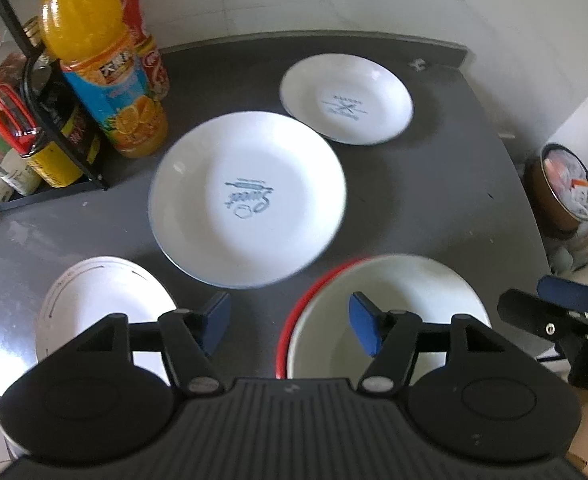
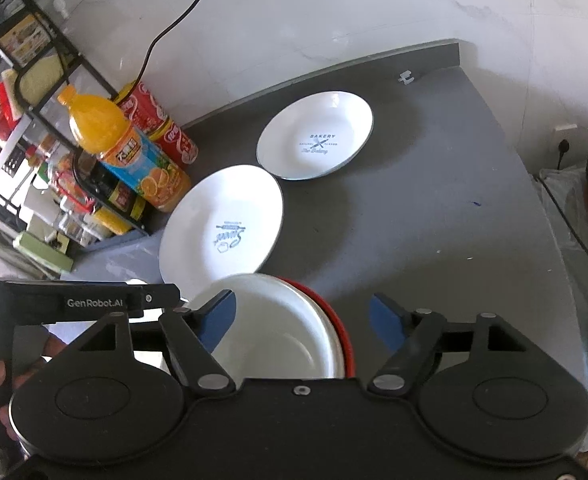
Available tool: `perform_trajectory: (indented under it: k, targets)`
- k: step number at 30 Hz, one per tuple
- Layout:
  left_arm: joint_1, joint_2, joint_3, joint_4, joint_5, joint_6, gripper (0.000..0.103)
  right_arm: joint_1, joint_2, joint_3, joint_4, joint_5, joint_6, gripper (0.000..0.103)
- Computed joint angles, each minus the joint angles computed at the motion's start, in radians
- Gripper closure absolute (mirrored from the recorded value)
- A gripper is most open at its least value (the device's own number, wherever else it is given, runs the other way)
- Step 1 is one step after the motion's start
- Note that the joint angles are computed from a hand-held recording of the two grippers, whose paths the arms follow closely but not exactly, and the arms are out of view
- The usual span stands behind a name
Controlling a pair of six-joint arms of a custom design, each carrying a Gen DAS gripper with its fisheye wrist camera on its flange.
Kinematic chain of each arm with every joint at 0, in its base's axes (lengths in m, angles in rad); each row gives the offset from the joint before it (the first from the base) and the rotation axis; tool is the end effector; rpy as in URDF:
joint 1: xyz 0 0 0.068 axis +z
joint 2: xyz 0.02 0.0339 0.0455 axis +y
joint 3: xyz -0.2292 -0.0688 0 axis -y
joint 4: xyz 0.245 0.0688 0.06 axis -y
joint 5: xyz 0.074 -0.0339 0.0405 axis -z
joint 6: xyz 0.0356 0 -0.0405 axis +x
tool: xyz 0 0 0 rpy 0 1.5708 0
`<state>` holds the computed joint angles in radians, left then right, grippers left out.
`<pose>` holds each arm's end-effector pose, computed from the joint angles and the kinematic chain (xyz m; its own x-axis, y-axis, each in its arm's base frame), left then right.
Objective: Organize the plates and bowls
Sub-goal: 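Move both grippers to the white 'Sweet' plate and close on its rim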
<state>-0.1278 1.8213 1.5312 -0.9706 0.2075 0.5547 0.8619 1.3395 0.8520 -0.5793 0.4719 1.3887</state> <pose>0.3581 -0.0534 0.2193 -0.7044 0.6101 -0.3627 0.6565 0.7543 -0.0061 0.1835 0.1892 0.1823 -0.6276 0.6138 -0.4789 0.4641 0.7889 0.4029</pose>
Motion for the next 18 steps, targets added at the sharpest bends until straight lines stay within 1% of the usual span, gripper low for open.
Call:
perform_trajectory:
  k: [4, 8, 12, 15, 18]
  targets:
    - [0.024, 0.069, 0.098, -0.022, 0.027, 0.001, 0.039, -0.042, 0.076, 0.060, 0.012, -0.007, -0.037, 0.029]
    - [0.048, 0.176, 0.231, -0.048, 0.047, 0.019, 0.038, -0.086, 0.166, 0.140, 0.013, -0.014, -0.059, 0.029]
    - [0.076, 0.301, 0.392, -0.089, 0.063, 0.047, 0.038, -0.128, 0.260, 0.201, 0.052, -0.043, -0.043, 0.029]
    - [0.096, 0.397, 0.514, -0.118, 0.079, 0.068, 0.038, -0.150, 0.330, 0.253, 0.059, -0.066, -0.010, 0.029]
    - [0.114, 0.507, 0.660, -0.163, 0.097, 0.073, 0.038, -0.164, 0.395, 0.306, 0.066, -0.084, -0.011, 0.030]
